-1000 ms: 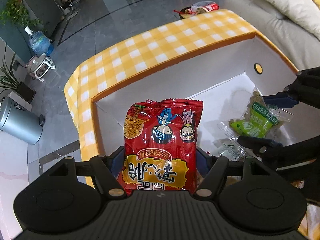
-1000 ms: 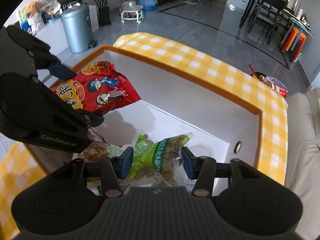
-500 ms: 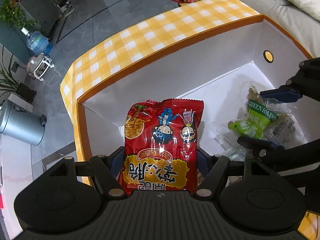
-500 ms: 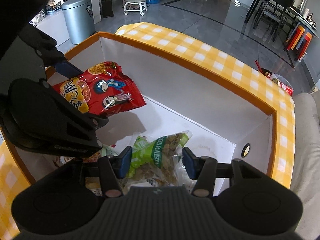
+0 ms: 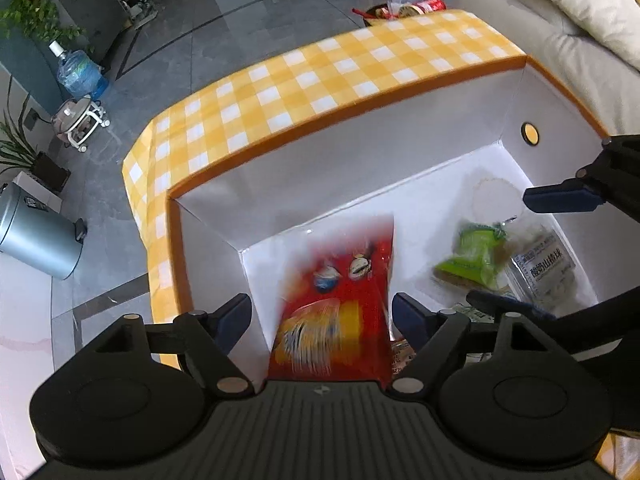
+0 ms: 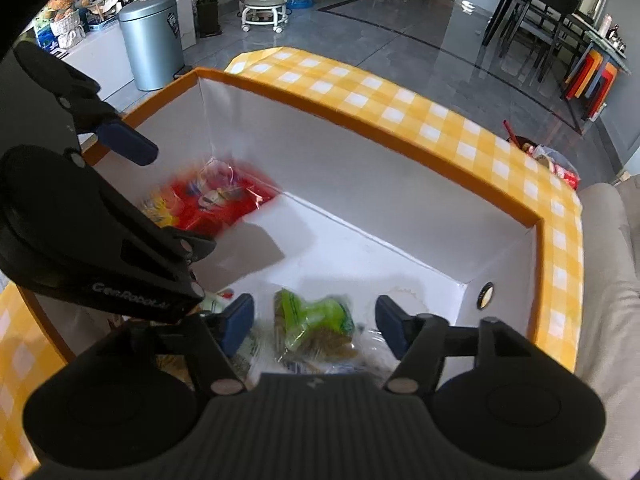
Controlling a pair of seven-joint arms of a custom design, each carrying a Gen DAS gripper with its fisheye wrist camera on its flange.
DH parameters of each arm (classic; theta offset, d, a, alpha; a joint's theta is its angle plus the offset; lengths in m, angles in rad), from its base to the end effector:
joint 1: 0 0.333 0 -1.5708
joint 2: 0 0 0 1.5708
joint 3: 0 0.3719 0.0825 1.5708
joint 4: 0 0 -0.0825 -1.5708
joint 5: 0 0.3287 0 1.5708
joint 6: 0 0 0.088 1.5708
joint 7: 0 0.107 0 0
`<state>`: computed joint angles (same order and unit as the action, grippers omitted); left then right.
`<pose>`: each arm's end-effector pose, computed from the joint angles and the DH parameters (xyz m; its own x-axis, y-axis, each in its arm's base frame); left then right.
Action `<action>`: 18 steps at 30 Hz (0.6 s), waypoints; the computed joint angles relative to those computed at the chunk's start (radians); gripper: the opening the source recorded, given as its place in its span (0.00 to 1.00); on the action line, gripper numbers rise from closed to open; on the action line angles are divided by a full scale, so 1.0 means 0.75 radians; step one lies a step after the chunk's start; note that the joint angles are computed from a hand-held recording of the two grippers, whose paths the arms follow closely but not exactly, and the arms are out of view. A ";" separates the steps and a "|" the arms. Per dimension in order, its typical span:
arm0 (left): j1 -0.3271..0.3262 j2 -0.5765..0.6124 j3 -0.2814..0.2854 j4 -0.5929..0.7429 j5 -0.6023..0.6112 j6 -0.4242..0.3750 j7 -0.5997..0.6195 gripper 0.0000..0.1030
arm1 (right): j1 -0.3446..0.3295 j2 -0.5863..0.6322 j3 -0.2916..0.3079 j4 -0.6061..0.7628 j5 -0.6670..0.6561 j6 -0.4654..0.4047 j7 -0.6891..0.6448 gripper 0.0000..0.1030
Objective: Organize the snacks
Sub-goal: 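Open both tools to drop the chip bag and green pack into the box, then withdraw both tools back toward the remaining snacks on the table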
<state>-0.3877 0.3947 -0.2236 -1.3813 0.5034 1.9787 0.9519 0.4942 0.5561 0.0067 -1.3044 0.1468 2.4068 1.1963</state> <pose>0.5799 -0.3295 0.5814 -0.0724 -0.9728 -0.2202 -0.9145 0.1529 -0.3747 0.6456 0.3528 0.5448 0.6999 -0.7123 0.0534 -0.5853 -0.6148 -0.5286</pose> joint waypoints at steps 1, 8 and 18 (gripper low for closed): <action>0.001 -0.008 0.000 -0.006 -0.003 0.006 -0.009 0.91 | 0.001 -0.004 -0.002 -0.004 0.001 0.002 0.006 0.68; -0.005 -0.052 -0.008 -0.042 0.006 0.022 -0.038 0.91 | -0.004 -0.050 0.001 -0.058 0.019 0.011 0.037 0.75; -0.006 -0.145 -0.018 -0.134 0.043 0.091 -0.098 0.91 | -0.005 -0.139 0.000 -0.138 0.027 0.014 0.148 0.80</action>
